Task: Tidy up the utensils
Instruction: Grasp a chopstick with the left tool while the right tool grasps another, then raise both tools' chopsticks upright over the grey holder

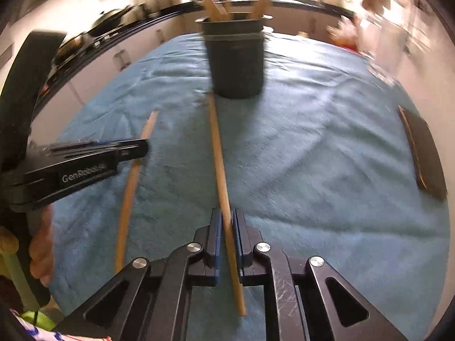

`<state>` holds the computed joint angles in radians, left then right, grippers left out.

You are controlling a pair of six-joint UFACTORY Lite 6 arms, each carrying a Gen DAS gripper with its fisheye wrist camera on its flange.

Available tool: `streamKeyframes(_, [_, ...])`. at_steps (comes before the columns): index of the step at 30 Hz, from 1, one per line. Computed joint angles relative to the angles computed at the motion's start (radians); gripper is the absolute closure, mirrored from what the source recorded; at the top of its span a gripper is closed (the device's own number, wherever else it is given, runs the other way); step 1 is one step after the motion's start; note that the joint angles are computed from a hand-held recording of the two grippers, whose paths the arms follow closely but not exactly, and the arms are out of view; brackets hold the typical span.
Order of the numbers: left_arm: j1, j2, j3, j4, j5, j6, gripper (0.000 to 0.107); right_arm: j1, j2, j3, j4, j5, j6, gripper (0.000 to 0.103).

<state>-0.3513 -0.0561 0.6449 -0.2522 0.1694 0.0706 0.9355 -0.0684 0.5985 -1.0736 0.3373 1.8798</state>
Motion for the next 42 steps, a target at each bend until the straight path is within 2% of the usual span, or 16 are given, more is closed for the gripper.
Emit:
streamKeyframes(3, [0.028,-0.031,-0.027,-0.169,0.034,0.207,0.096,0.067,-0.127,-0.092,0.134,0.058,-0.005,0.095])
streamKeyframes(6, [0.095,-0.094,-0.068,-0.346,0.122,0.458,0.096,0.163,-0.26,-0.185,0.254,0.088,-0.058,0.094])
streamKeyframes(7, [0.123,-0.107,-0.075,-0.387,0.16,0.525,0.096,0.184,-0.29,-0.197,0.274,0.104,-0.072,0.088])
streamKeyframes(8, [0.161,-0.116,-0.078,-0.432,0.204,0.596,0.096,0.196,-0.316,-0.203,0.305,0.12,-0.1,0.077])
streamKeyframes(10, [0.202,-0.127,-0.079,-0.469,0.245,0.653,0.095,0.174,-0.338,-0.197,0.3,0.153,-0.127,0.065])
streamKeyframes(12, [0.217,-0.112,-0.062,-0.464,0.244,0.641,0.09,0.082,-0.294,-0.161,0.314,0.131,-0.22,0.065])
streamKeyframes(15, [0.215,-0.054,-0.016,-0.458,0.234,0.609,0.079,-0.094,-0.159,-0.081,0.376,-0.005,-0.399,0.065])
streamKeyframes(16, [0.207,-0.03,0.0,-0.455,0.227,0.601,0.079,-0.124,-0.102,-0.043,0.377,-0.022,-0.43,0.066])
streamKeyframes(23, [0.132,0.094,0.123,-0.329,0.172,0.449,0.079,-0.21,0.243,0.302,0.473,0.017,-0.665,0.087])
streamKeyframes(26, [0.124,0.119,0.138,-0.387,0.155,0.502,0.079,-0.224,0.337,0.414,0.474,0.04,-0.708,0.092])
streamKeyframes(28, [0.123,0.126,0.132,-0.456,0.131,0.571,0.082,-0.241,0.361,0.433,0.449,0.018,-0.694,0.095])
streamKeyframes(29, [0.121,0.117,0.115,-0.479,0.111,0.593,0.087,-0.249,0.358,0.425,0.431,-0.003,-0.676,0.095])
streamKeyframes(30, [0.12,0.111,0.101,-0.486,0.088,0.596,0.098,-0.253,0.353,0.416,0.418,-0.017,-0.666,0.095])
streamKeyframes(33, [0.16,0.094,0.084,-0.596,0.125,0.703,0.1,-0.28,0.318,0.367,0.415,-0.081,-0.65,0.096])
streamKeyframes(36, [0.173,-0.02,0.023,-0.582,0.13,0.692,0.1,-0.278,0.218,0.278,0.273,-0.126,-0.471,0.096])
streamKeyframes(42, [0.18,-0.34,-0.062,-0.465,0.205,0.566,0.1,-0.168,-0.032,0.168,-0.027,-0.003,-0.119,0.096])
